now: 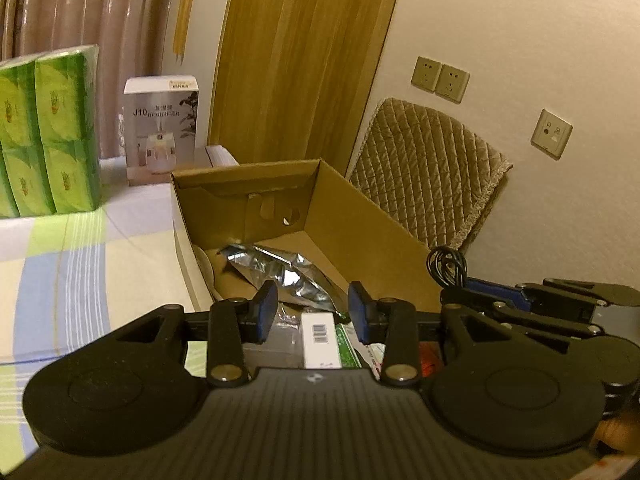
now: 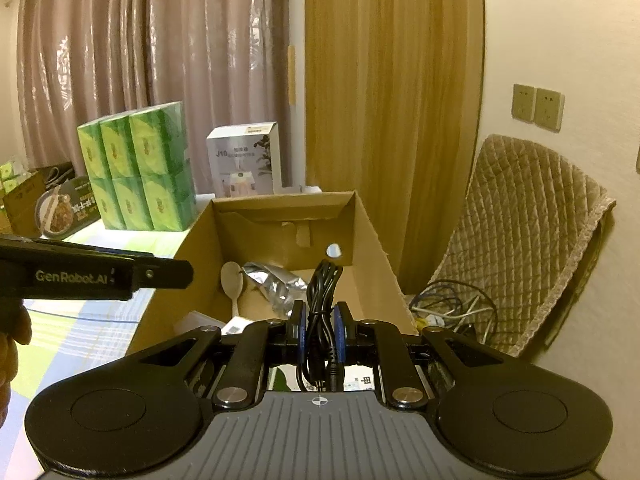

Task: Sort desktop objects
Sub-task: 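Open the left tool to drop the ointment box while the right tool drops the cable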

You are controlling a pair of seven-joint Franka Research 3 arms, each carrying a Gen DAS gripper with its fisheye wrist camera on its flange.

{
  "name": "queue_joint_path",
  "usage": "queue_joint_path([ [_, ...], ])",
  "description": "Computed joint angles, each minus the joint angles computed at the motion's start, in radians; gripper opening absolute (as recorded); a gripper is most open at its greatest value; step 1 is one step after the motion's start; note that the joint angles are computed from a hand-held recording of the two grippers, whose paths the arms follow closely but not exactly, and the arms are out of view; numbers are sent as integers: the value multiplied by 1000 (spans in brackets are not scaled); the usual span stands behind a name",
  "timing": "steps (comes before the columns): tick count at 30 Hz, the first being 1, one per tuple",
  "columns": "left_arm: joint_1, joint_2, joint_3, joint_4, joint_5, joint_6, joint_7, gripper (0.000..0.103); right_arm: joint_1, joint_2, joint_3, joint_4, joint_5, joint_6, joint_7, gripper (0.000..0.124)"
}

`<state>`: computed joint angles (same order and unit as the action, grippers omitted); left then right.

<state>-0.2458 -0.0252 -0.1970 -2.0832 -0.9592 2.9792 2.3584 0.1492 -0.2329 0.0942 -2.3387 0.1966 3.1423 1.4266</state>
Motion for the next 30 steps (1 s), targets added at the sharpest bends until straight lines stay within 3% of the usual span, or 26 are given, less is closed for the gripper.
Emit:
queue_joint_path([
  [5, 7, -8, 7, -18, 58, 35, -81, 42, 85, 12, -69, 27, 77, -15, -64, 11],
  [8, 10, -11, 13, -29, 108, 41, -134, 43, 204, 25, -165, 61, 229, -41, -206, 11],
  [9, 9, -12, 15, -31, 111, 42, -134, 44, 198, 28, -159, 66, 231, -44, -210, 16],
  [10, 7, -14, 17, -33, 112, 43, -129, 45, 160, 31, -126, 66, 208, -40, -189, 33],
  [12, 1, -15, 19, -36, 113, 48, -120, 48, 175, 26, -138, 63, 257, -28, -218, 52],
  [17, -7, -18, 22, -46, 126, 67, -108, 61, 95, -12, -86, 28, 226, -53, -167, 57],
  [22, -23, -38, 36, -67, 105, 80, -94, 81, 4, -75, -31, -9, 139, -91, -67, 89],
  [25, -46, -67, 51, -95, 67, 83, -71, 93, -29, -132, -10, -36, 91, -119, -18, 99],
  [28, -86, -109, 72, -143, 37, 113, -46, 102, -57, -198, 17, -69, 47, -158, 35, 101],
  [30, -105, -142, 78, -185, 60, 143, -74, 102, -52, -244, 17, -91, 32, -200, 55, 101],
])
